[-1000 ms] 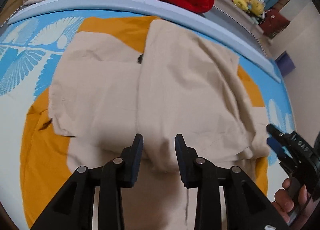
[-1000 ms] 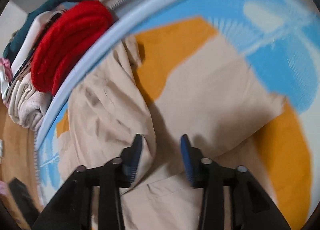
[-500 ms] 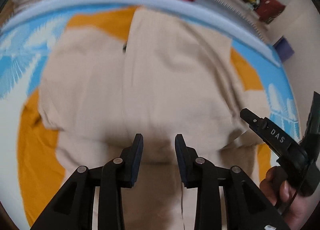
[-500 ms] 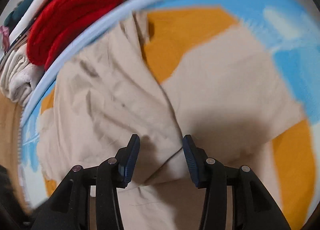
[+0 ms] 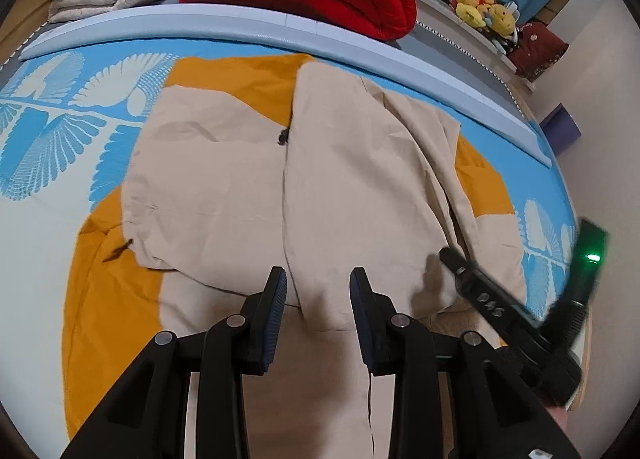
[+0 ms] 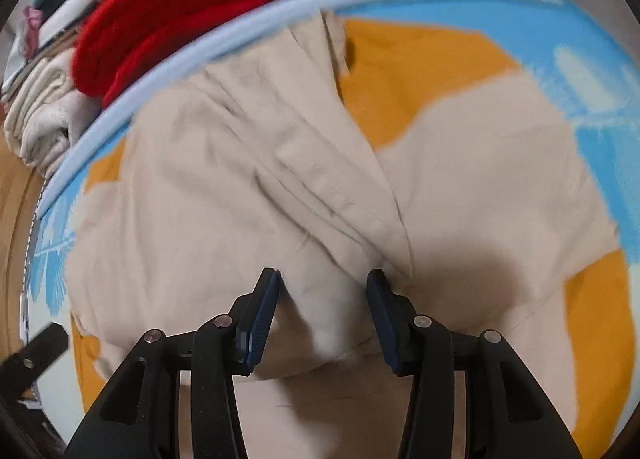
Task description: Fold large clothes
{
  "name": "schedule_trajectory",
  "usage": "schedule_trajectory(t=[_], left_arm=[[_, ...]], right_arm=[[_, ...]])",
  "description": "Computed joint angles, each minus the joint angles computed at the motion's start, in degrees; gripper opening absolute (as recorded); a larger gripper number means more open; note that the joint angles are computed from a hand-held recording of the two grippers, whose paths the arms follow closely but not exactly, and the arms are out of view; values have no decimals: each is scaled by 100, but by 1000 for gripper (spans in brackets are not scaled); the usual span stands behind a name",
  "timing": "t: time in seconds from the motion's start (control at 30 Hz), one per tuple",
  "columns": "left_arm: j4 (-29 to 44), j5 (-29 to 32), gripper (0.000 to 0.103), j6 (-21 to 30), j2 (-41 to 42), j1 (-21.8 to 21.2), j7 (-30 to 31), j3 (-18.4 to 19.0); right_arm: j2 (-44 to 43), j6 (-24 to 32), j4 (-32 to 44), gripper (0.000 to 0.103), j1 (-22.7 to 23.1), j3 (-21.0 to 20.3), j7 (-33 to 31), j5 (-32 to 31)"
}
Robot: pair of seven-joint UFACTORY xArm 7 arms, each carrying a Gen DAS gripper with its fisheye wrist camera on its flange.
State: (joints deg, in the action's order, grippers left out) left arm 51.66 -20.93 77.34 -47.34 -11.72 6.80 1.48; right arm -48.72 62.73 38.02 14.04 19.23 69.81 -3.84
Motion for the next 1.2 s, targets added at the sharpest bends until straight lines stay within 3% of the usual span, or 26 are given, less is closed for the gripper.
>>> schedule_trajectory(t=[0.1, 0.2, 0.3, 0.37, 0.53, 0.77, 1.07, 1.2], left_arm=[[55, 41, 29, 11, -44, 46, 36, 90], [85, 98, 29, 82, -156, 105, 95, 177], [122, 174, 29, 156, -264, 164, 200, 262], [155, 217, 29, 147, -357, 229, 253, 319], [325, 272, 29, 174, -494, 294, 429, 469], [797, 288, 29, 390, -580, 321, 735, 716], [1048, 501, 17, 210, -1022, 450, 1106, 851], [960, 710, 13, 228, -1505, 397, 1521, 924]], right_arm=[[17, -325, 267, 47, -131, 388, 19, -498], [248, -708, 213, 49, 111, 266, -212, -351], [735, -239, 186, 49, 475, -171, -525, 396], [397, -188, 185, 49, 295, 14, -46, 288], [119, 221, 968, 49, -91, 569, -50, -743], [-91, 633, 1960, 49, -510, 1136, -274, -1373], [-603, 1408, 3043, 48, -962, 1323, -844, -1233], [-1026, 1980, 3672, 37, -1326, 1401, -1016, -1004]])
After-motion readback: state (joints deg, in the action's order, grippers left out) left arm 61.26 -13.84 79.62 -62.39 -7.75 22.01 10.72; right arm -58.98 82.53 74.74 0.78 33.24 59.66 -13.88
